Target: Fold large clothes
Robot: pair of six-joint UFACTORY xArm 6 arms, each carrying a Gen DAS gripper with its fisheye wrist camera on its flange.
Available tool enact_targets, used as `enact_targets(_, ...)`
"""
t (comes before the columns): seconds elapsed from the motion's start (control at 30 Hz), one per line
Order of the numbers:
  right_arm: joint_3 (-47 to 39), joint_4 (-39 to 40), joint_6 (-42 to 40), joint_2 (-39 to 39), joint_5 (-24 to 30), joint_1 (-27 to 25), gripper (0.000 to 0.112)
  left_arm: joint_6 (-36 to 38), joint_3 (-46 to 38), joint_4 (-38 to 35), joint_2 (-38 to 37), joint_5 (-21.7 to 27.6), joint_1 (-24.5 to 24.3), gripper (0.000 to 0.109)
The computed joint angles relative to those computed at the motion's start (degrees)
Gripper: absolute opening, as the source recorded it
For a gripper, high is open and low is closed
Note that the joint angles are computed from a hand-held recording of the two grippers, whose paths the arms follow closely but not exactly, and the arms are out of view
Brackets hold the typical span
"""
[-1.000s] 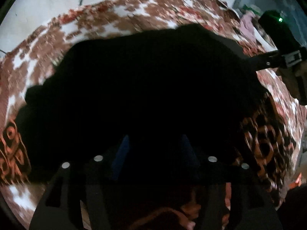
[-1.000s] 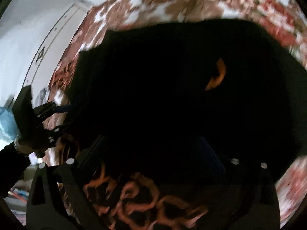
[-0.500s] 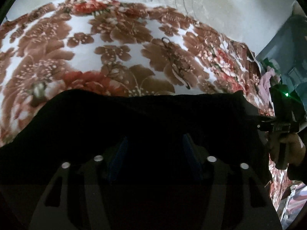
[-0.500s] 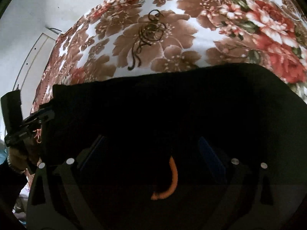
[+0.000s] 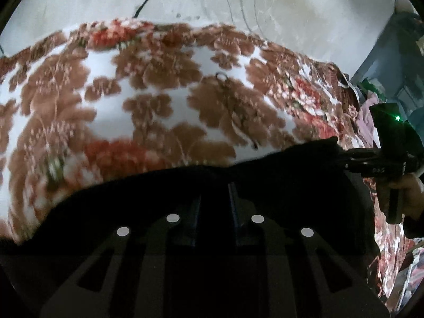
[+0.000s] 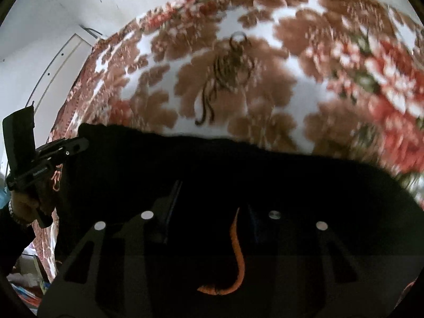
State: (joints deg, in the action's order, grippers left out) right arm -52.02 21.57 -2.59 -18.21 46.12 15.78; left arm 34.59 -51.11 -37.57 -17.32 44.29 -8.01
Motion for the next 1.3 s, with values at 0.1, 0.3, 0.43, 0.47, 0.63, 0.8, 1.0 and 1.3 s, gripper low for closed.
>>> enact_targets(0.1,-2.82,-0.5,-1.38,2.85,-0.45,-1.09,0.043,-0.11,-2.96,1.03,2.5,-0.38,-0.05,0.017)
enact_targets(0.3,-4.96,-4.21,-3.6,10.19,-4.09,-2.07,0.041,0.75,-7.06,1.04,9.15,-3.39,-0.61,0.018)
enact_targets(0.43,-3.74,-7.45,-5.06,12.75,-8.2,-1.27,0.041,0.31,-6.26,4.06,12.27,-7.76,-1.26,0.034)
enact_targets(0.47,-4.07,-7.43,-5.6,13.35,-8.49,-1.29,0.042,1.1,-6.03,5.28,12.59,-9.27,-1.59,0.037)
enact_targets(0.63,-3.87,-6.41,-7.24,11.98,-7.7,-1.59,0.053,1.46,-6.92,6.87,12.73,-9.29,-0.62,0.069)
enact_targets(0.8,-0.52,-13.35,0.49,4.65,-8.44,-0.4,0.085,-1.36,-4.96,9.92,6.36,-8.0,1.35,0.069)
enact_targets(1.0,-0.49,-13.55,4.89,0.66,-7.33,3.99,0.086,-2.01,0.76,9.6,-3.21,-4.9,0.24,0.069)
enact_targets(1.3,3.58,-29.73,21.87,3.26,-8.87,11.31,0.087,-18.69,14.37,24.69,-8.08,-17.04,-9.03,0.07)
